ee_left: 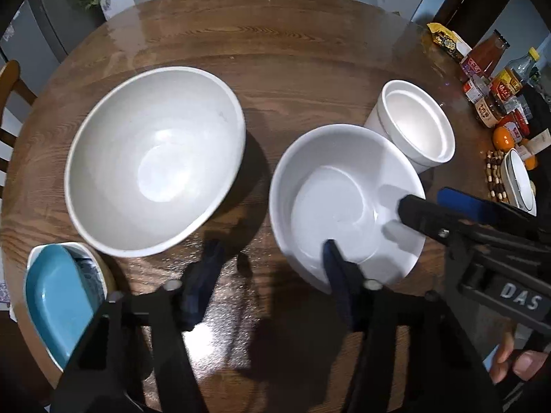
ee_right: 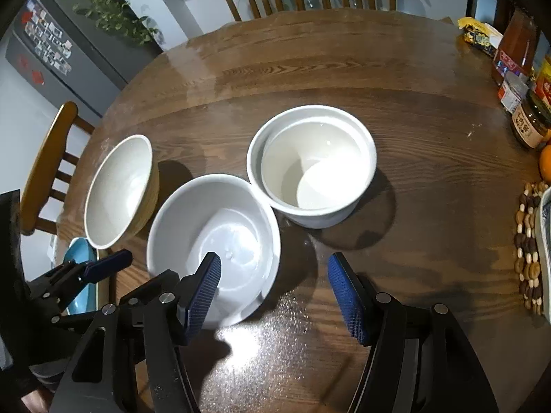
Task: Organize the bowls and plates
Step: 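Move both grippers to the medium white bowl and close on its rim, then lift the medium white bowl and lower it into the large white bowl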
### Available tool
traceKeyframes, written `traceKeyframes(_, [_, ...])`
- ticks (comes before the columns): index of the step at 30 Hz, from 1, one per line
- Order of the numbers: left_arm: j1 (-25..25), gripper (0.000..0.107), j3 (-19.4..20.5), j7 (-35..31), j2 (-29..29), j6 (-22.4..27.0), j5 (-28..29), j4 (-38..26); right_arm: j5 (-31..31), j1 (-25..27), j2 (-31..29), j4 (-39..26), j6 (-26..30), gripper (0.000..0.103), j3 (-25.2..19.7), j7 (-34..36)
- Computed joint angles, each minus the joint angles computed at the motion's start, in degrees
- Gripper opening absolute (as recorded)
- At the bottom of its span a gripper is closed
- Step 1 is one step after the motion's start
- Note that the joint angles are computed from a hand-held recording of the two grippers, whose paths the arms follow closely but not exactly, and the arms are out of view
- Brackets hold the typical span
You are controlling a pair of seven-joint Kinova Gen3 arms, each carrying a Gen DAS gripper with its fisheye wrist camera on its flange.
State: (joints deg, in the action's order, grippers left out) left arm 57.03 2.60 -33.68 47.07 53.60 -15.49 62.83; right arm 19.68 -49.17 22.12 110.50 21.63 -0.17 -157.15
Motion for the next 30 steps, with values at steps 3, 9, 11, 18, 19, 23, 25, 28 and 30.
traceKeyframes(3, [-1.12,0.023,0.92,-1.39,0.57,-0.95,0.9,-0.03,-3.16,3.87,1.25,-0.44,-1.25,0.04,-3.02,3.63])
traceKeyframes(9, [-1.26,0.01,0.81,-2.8,0.31,-3.27,1.36,1.05,-7.35,5.1,2.48,-0.96,-1.62,0.016,-4.17,8.77])
traceKeyframes(11, [-1.07,0.009,0.56,-3.1,-0.08,-3.6,1.16,1.68,-7.04,3.29,2.48,-1.31,-0.55,0.016,-2.8,8.56])
traceKeyframes(18, [0.51,0.009,-0.64,-2.07,-5.14,-7.61,-1.19,7.98,-5.74,-0.26,-0.15,-0.93,0.99,0.016,-1.23,6.79])
traceKeyframes(19, [0.73,0.009,-0.87,-1.53,-6.57,-8.44,-1.72,9.49,-4.52,-1.39,-0.88,-1.16,1.78,0.016,-0.74,5.89])
traceKeyframes(23, [1.62,0.009,-2.06,1.29,-10.11,-10.12,-4.64,13.02,-0.88,-2.28,-2.46,-3.3,4.16,0.016,-1.53,4.08])
traceKeyframes(25, [1.97,0.01,-2.83,3.4,-12.36,-10.74,-6.57,15.45,0.39,-1.93,-2.44,-5.14,5.14,0.016,-2.48,4.15])
traceKeyframes(28, [1.5,0.009,-3.23,6.4,-14.64,-10.69,-8.97,17.92,0.77,-0.67,-1.02,-8.98,6.51,0.016,-4.29,6.28])
traceKeyframes(30, [0.81,0.009,-3.26,8.26,-15.55,-10.1,-10.41,19.03,0.08,0.24,0.54,-11.81,7.05,0.016,-5.42,8.56])
